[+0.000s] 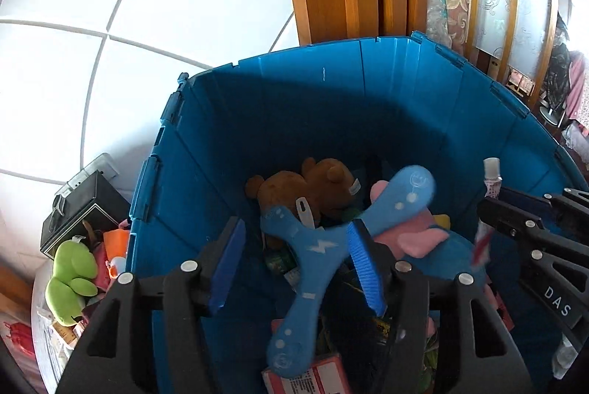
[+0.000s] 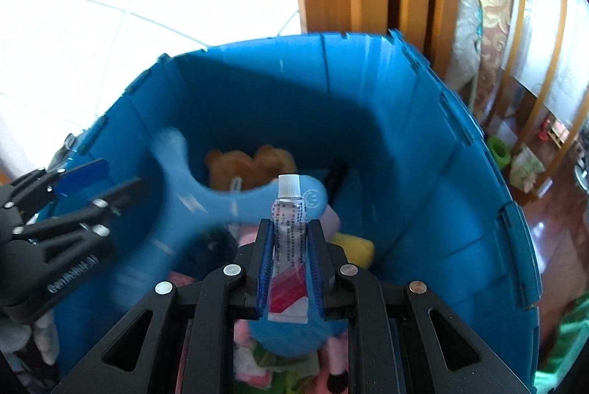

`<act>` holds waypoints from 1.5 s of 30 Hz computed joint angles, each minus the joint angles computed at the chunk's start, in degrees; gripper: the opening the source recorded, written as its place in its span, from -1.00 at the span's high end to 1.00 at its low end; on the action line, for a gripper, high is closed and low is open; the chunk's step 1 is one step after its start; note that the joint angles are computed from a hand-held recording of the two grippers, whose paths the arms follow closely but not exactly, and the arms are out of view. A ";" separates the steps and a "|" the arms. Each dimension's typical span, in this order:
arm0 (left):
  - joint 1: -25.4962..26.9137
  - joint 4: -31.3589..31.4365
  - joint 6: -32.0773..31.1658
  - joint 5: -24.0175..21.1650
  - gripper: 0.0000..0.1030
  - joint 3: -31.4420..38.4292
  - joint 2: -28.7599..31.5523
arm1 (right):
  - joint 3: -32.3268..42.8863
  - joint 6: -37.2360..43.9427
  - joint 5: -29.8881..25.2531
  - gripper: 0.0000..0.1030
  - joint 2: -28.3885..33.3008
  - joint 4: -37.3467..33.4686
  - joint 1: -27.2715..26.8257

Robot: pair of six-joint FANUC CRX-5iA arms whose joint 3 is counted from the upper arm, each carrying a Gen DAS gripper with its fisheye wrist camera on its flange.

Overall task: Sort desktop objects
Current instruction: 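Open both tools to drop the boomerang and toothpaste into the crate, then move both tools back to the pile and reach toward the pill bottle and tissue pack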

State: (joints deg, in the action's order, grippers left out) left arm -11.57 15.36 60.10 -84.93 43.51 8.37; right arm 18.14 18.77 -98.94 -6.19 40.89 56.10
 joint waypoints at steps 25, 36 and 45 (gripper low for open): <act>0.19 0.75 0.04 -1.74 -0.11 1.27 0.94 | 2.60 3.90 -1.25 -1.00 1.72 -1.08 -0.79; 7.10 11.07 -3.31 3.24 -0.13 -3.49 -4.65 | 0.94 2.58 0.85 -1.00 0.43 2.74 0.80; 22.59 26.54 -12.56 5.37 -0.57 -7.75 -9.94 | 5.70 4.48 1.04 -1.00 3.23 7.54 4.30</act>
